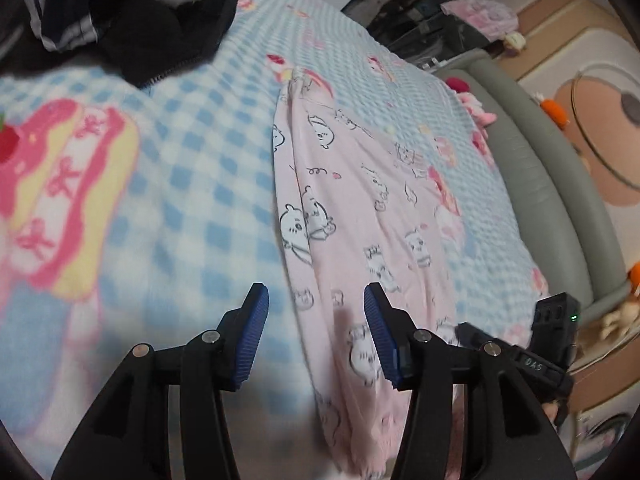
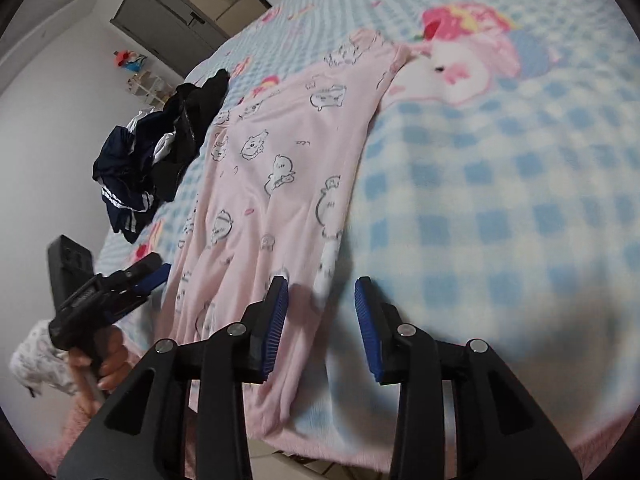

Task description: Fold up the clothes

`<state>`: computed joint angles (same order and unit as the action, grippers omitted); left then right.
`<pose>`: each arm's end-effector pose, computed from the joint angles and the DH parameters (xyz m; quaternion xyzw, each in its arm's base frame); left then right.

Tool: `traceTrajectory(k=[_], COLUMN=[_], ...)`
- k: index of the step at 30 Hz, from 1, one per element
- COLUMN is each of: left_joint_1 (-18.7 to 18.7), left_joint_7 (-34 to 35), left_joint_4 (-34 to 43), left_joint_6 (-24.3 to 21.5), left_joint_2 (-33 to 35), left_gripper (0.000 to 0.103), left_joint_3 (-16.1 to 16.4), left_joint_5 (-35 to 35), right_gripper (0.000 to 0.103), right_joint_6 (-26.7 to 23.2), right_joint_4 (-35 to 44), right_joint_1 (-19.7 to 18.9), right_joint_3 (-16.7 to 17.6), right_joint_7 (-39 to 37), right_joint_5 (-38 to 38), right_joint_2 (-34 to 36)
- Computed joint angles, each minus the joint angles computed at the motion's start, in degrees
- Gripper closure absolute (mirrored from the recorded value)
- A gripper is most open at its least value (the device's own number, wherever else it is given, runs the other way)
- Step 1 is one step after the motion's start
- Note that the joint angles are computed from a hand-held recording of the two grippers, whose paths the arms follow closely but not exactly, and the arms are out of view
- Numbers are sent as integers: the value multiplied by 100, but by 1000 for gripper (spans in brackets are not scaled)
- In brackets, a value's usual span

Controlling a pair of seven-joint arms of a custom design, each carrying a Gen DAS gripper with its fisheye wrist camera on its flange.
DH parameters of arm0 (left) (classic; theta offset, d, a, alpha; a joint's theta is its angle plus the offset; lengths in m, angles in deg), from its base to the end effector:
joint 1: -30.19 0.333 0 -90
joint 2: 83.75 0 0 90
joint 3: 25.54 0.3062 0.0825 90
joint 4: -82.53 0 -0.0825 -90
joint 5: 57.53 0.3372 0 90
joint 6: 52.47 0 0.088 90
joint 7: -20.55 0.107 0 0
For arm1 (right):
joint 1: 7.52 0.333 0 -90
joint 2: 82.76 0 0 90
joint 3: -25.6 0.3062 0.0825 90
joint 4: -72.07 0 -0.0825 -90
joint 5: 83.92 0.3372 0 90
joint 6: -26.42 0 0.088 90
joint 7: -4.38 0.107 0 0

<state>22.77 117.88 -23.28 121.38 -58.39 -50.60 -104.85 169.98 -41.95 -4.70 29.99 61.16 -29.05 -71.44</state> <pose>0.5802 -0.2615 0.3893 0.7078 -0.5723 0.4111 0.0494 0.5754 0.0647 0.4129 -0.6572 0.6606 0.0602 0.3579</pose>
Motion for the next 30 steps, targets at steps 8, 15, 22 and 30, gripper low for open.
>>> traceTrajectory(k=[8,15,22,30], left_joint_1=[697,-388,-570,-1505], left_joint_7=[1252,182,-570,-2007], left_joint_4=[183,235,367,-214], left_joint_6=[275,-125,157,70], left_joint_2=[398,283,450,83], left_gripper=[66,79,100,101], left_joint_3=[-988,376,573,1933], left_joint_5=[-997,14,706,2103], right_gripper=[70,79,97,99], right_joint_6=[-713,-498,-49,862], right_joint_4=[836,702,713,247], right_joint_1=[-346,-274,-171,133], right_joint_3=[194,118,256,17], right_joint_7=[-2,46,73,704], right_joint_5=[517,779,597,-910], right_joint_2=[714,707,707,375])
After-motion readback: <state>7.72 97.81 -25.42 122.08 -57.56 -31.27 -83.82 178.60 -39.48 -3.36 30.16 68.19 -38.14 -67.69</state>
